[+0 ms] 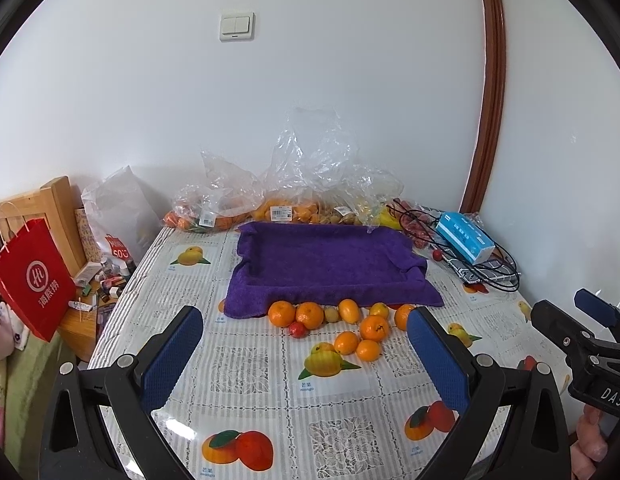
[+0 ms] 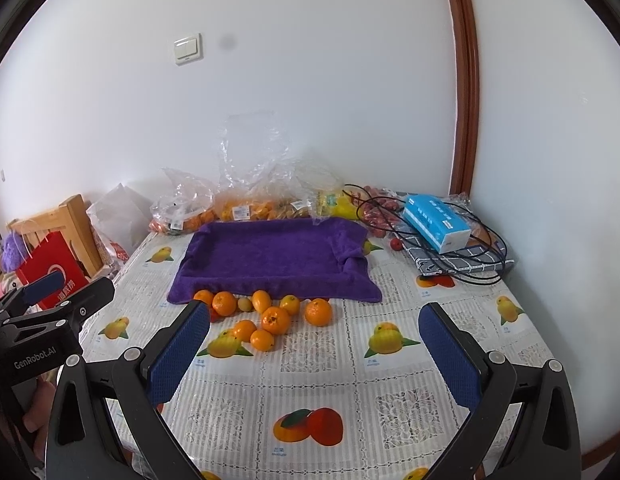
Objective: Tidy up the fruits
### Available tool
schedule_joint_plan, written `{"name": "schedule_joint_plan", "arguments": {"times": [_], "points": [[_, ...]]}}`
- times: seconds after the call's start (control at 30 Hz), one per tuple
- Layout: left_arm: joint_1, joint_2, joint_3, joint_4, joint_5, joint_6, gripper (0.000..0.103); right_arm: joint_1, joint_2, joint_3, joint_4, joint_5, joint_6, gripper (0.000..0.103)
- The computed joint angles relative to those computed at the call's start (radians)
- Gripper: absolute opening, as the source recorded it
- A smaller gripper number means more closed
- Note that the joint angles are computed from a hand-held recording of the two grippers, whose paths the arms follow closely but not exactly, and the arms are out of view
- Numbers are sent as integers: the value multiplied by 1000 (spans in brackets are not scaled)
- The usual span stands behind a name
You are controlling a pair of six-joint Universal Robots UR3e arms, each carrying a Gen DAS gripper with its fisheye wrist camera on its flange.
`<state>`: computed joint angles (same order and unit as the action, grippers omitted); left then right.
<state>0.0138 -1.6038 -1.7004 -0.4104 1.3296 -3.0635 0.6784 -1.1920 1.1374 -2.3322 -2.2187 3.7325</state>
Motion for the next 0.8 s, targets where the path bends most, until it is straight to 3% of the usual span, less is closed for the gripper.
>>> {"name": "schedule_joint_plan", "arguments": {"times": [0.8], "points": [[-10,-9,-14,17,0,-4,102,-4,-1,20,-35,14,7,103]]}}
